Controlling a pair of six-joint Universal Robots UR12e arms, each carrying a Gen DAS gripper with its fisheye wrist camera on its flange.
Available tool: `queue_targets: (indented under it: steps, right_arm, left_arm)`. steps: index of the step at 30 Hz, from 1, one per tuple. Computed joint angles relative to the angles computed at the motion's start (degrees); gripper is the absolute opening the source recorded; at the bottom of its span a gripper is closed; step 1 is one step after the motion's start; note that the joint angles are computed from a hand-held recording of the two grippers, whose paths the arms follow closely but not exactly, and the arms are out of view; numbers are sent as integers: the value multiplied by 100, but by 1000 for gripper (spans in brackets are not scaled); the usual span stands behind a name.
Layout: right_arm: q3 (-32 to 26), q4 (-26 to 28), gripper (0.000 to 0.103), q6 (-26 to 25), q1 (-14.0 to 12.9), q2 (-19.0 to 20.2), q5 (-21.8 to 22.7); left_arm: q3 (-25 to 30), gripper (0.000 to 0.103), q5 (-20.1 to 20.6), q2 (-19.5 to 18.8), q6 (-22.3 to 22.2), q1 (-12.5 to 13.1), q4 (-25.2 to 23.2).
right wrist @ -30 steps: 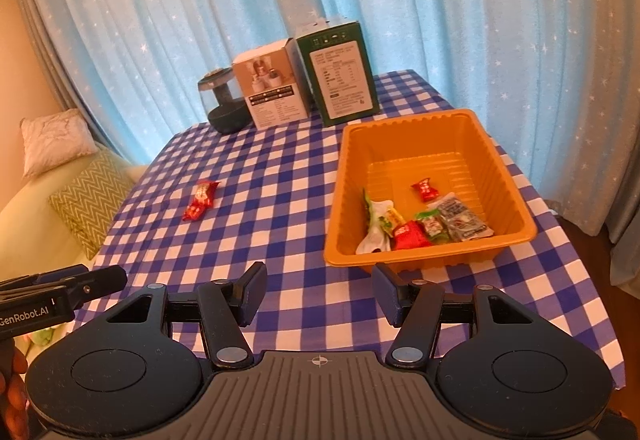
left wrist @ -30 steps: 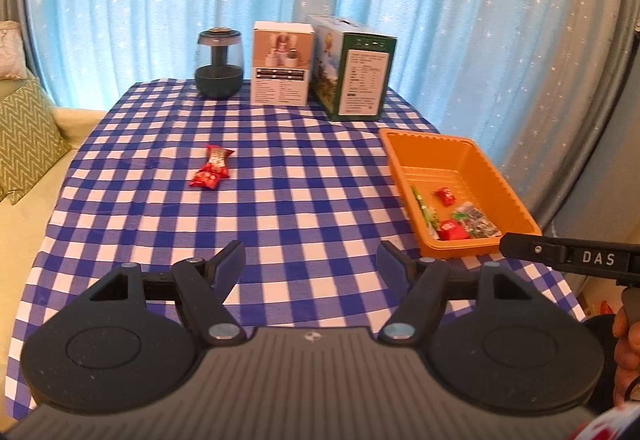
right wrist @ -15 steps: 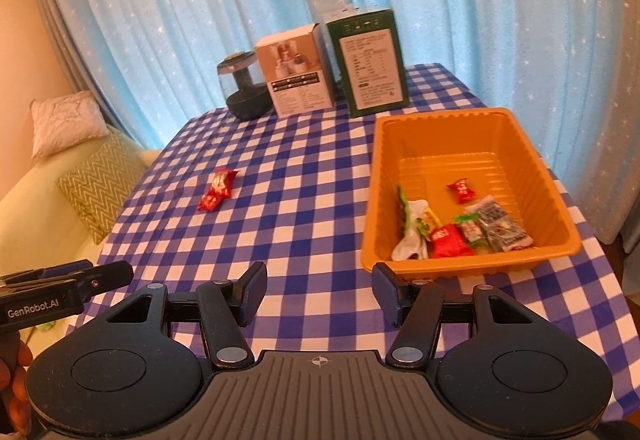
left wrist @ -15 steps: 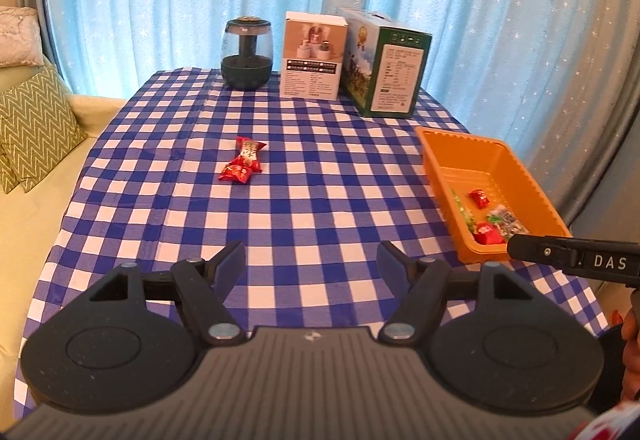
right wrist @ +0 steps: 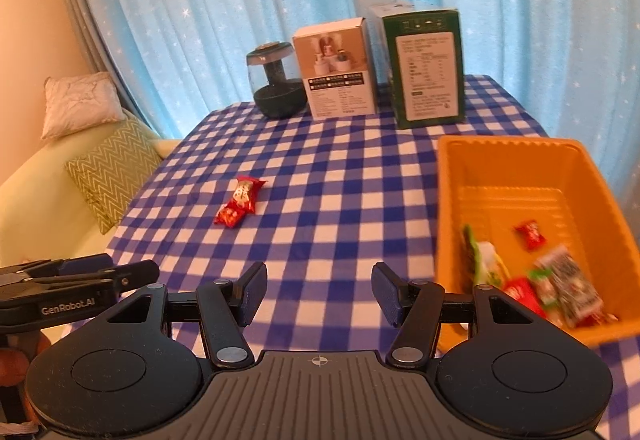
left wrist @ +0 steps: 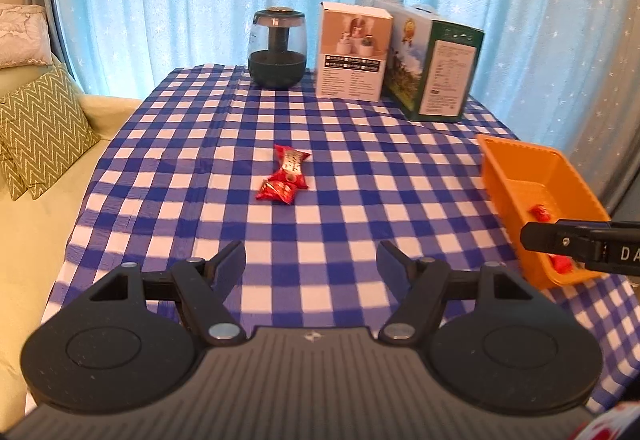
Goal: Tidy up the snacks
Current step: 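Withdraw both open tools from the tray toward the two red candies, then grasp a red candy with the left tool while the right tool grasps the other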
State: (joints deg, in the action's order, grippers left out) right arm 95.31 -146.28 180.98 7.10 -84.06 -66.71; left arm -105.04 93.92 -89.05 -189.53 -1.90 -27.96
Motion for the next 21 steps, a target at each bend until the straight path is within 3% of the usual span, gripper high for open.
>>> queue_targets:
  steps: [10, 21]
  right_arm:
    - [-480, -191, 58, -9, 220, 700, -207]
    - [-895, -321, 58, 59, 299, 1316, -273]
  left_arm:
    - [204, 68, -245, -655, 282, 314, 384]
    - [499, 59, -526, -1284, 552, 501, 613]
